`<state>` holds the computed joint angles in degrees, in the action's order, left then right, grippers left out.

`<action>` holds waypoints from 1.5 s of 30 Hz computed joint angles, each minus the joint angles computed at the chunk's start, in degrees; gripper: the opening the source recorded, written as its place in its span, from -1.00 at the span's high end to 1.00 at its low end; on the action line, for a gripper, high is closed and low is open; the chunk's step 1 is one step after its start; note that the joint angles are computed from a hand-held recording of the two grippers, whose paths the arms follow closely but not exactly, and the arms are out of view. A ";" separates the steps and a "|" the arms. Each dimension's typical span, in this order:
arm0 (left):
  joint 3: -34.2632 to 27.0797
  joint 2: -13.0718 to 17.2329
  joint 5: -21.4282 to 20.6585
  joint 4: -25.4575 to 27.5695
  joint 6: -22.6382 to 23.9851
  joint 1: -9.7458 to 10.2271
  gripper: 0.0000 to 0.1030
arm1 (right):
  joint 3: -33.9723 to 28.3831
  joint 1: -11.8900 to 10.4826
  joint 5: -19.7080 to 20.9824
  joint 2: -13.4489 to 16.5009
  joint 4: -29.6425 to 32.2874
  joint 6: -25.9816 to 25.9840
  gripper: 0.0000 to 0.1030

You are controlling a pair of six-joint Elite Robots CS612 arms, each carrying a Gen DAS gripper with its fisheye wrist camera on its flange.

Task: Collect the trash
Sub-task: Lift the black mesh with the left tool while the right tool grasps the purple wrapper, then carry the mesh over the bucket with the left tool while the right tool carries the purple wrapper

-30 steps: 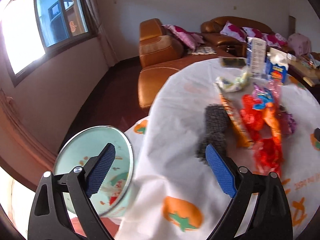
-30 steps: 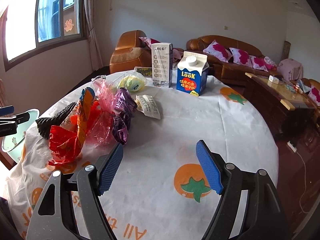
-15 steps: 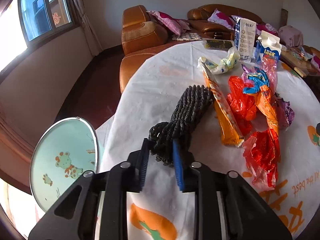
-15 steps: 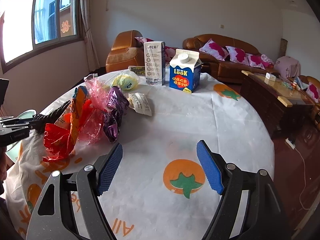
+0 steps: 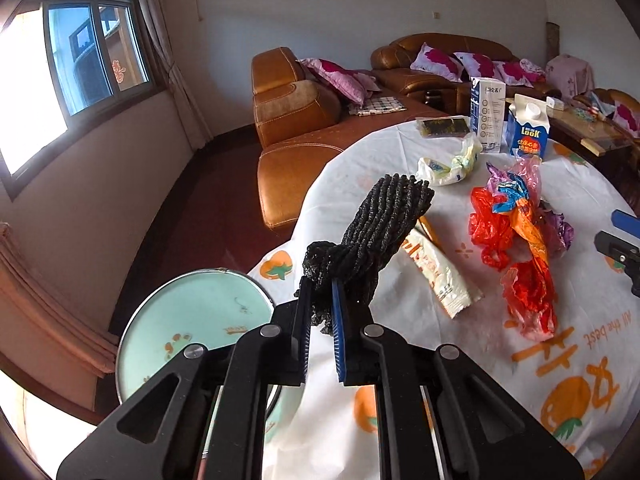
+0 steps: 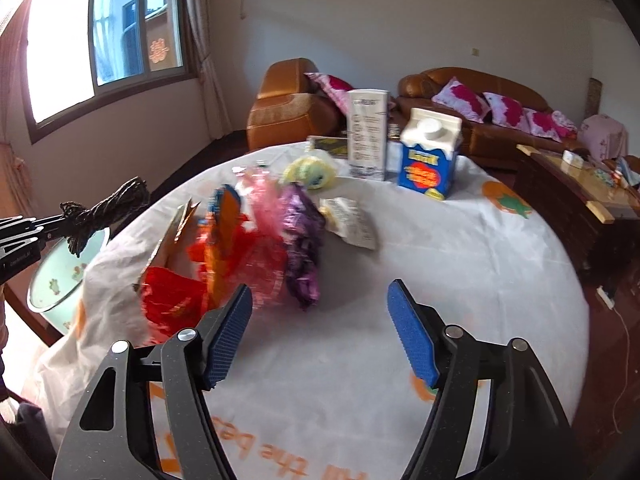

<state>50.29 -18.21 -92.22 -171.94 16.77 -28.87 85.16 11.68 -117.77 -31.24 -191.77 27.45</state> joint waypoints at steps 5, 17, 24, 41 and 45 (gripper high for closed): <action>1.27 -0.39 -0.37 -0.74 0.66 0.54 0.82 | -2.62 0.16 2.56 0.88 2.76 -1.21 -0.19; -2.56 1.63 1.21 1.97 -1.94 1.48 0.82 | -1.87 -1.36 3.29 0.22 5.96 2.78 0.08; -1.99 1.40 0.94 1.81 -1.18 1.39 0.82 | -3.33 -1.03 7.00 0.76 7.23 1.52 0.26; -2.36 1.48 1.27 2.05 -1.17 1.43 0.82 | -3.51 -3.66 11.37 0.40 11.76 5.75 0.74; -2.71 1.57 1.22 2.48 -1.65 1.57 0.82 | -1.49 -3.12 7.66 -0.50 8.51 5.08 0.79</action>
